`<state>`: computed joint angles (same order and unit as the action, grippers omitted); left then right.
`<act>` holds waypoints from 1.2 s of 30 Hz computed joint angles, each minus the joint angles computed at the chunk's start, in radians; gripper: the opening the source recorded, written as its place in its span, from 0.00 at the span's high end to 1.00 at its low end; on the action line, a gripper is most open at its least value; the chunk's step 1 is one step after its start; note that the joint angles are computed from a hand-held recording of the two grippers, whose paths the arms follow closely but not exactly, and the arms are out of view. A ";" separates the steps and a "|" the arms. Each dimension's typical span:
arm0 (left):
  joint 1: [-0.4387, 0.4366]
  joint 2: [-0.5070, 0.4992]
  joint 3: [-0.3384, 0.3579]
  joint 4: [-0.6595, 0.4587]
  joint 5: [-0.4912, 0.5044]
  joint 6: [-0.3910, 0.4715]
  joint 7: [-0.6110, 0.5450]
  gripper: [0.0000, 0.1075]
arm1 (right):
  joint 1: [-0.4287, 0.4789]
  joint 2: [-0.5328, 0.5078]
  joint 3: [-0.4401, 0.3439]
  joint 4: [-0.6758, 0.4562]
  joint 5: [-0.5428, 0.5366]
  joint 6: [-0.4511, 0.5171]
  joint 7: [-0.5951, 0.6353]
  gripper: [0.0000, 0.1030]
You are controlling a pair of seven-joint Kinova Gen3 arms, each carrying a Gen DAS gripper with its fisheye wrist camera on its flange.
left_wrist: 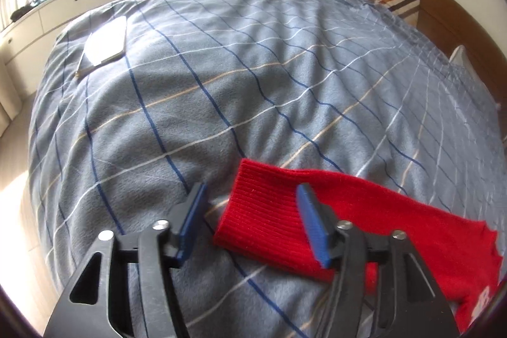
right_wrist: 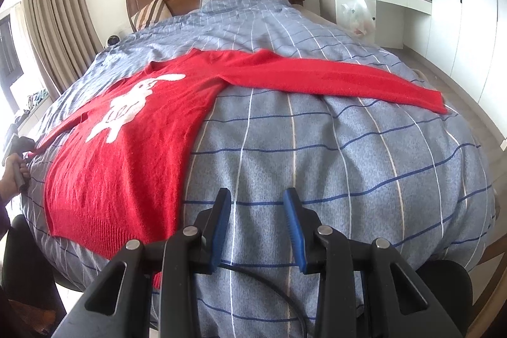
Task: Fold small clothes
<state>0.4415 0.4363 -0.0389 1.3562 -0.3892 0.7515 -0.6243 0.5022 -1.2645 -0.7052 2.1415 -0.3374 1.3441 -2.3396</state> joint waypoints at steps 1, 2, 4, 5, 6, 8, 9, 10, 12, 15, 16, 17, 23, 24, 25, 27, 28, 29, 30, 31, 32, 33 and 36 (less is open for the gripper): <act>0.019 -0.029 -0.012 0.029 -0.021 -0.010 0.018 0.32 | 0.000 -0.009 0.006 -0.001 0.004 0.004 -0.006 0.54; 0.028 -0.057 -0.010 0.056 -0.035 -0.018 0.021 0.31 | 0.001 -0.020 0.013 -0.004 0.009 0.008 -0.012 0.53; 0.034 -0.118 0.011 0.110 -0.050 -0.034 0.009 0.29 | 0.002 -0.041 0.028 -0.007 0.018 0.013 -0.020 0.52; 0.040 -0.146 0.024 0.133 -0.061 -0.036 0.003 0.28 | 0.003 -0.049 0.035 -0.007 0.023 0.012 -0.022 0.50; 0.046 -0.175 0.040 0.159 -0.071 -0.046 -0.003 0.27 | 0.007 -0.058 0.039 -0.008 0.027 0.009 -0.023 0.46; 0.055 -0.229 0.080 0.214 -0.083 -0.080 -0.027 0.20 | 0.014 -0.064 0.042 -0.001 0.031 -0.012 -0.015 0.44; 0.059 -0.249 0.102 0.238 -0.085 -0.101 -0.043 0.18 | 0.017 -0.059 0.040 0.004 0.031 -0.029 -0.006 0.44; 0.062 -0.265 0.125 0.257 -0.080 -0.119 -0.065 0.16 | 0.021 -0.051 0.036 0.009 0.031 -0.046 0.003 0.44; 0.071 -0.282 0.168 0.283 -0.058 -0.144 -0.108 0.15 | 0.024 -0.038 0.024 0.024 0.033 -0.093 0.024 0.43; 0.093 -0.260 0.207 0.293 -0.012 -0.167 -0.161 0.13 | 0.025 -0.015 0.005 0.058 0.030 -0.167 0.048 0.42; 0.113 -0.243 0.209 0.290 -0.016 -0.163 -0.156 0.13 | 0.024 -0.008 0.000 0.071 0.026 -0.184 0.050 0.42; 0.129 -0.225 0.207 0.286 -0.016 -0.161 -0.154 0.13 | 0.021 -0.004 -0.004 0.088 0.020 -0.200 0.048 0.42; 0.208 -0.175 0.153 0.334 -0.045 -0.235 -0.095 0.13 | 0.001 -0.009 0.008 0.136 0.010 -0.192 0.002 0.42; 0.211 -0.173 0.144 0.350 -0.050 -0.260 -0.090 0.12 | 0.001 -0.012 0.010 0.140 0.013 -0.192 -0.004 0.41; 0.215 -0.173 0.136 0.370 -0.057 -0.288 -0.087 0.10 | 0.003 -0.010 0.009 0.142 0.014 -0.191 -0.008 0.40; 0.229 -0.169 0.120 0.392 -0.083 -0.329 -0.089 0.05 | 0.001 -0.001 0.006 0.157 0.003 -0.202 -0.015 0.40; 0.233 -0.163 0.119 0.387 -0.088 -0.326 -0.096 0.05 | -0.003 0.008 0.006 0.165 -0.005 -0.210 -0.017 0.39; 0.254 -0.157 0.102 0.379 -0.101 -0.313 -0.087 0.05 | -0.005 0.018 0.004 0.174 -0.012 -0.217 -0.021 0.39; 0.285 -0.154 0.077 0.379 -0.130 -0.310 -0.062 0.05 | -0.005 0.027 0.000 0.180 -0.016 -0.223 -0.024 0.38; 0.307 -0.152 0.061 0.383 -0.165 -0.311 -0.029 0.05 | -0.007 0.031 -0.005 0.184 -0.018 -0.228 -0.028 0.37; 0.325 -0.150 0.047 0.385 -0.192 -0.309 -0.002 0.05 | -0.009 0.034 -0.008 0.185 -0.017 -0.232 -0.032 0.35; 0.338 -0.148 0.040 0.385 -0.213 -0.305 0.021 0.05 | -0.010 0.037 -0.015 0.186 -0.016 -0.236 -0.034 0.34; 0.334 -0.151 0.047 0.393 -0.234 -0.309 0.051 0.05 | -0.011 0.053 -0.038 0.183 -0.013 -0.239 -0.038 0.31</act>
<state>0.7760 0.2854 0.0078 1.7491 -0.6234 0.4427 -0.5731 0.4911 -1.2116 -0.7429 2.3248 -0.3502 1.1050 -2.3772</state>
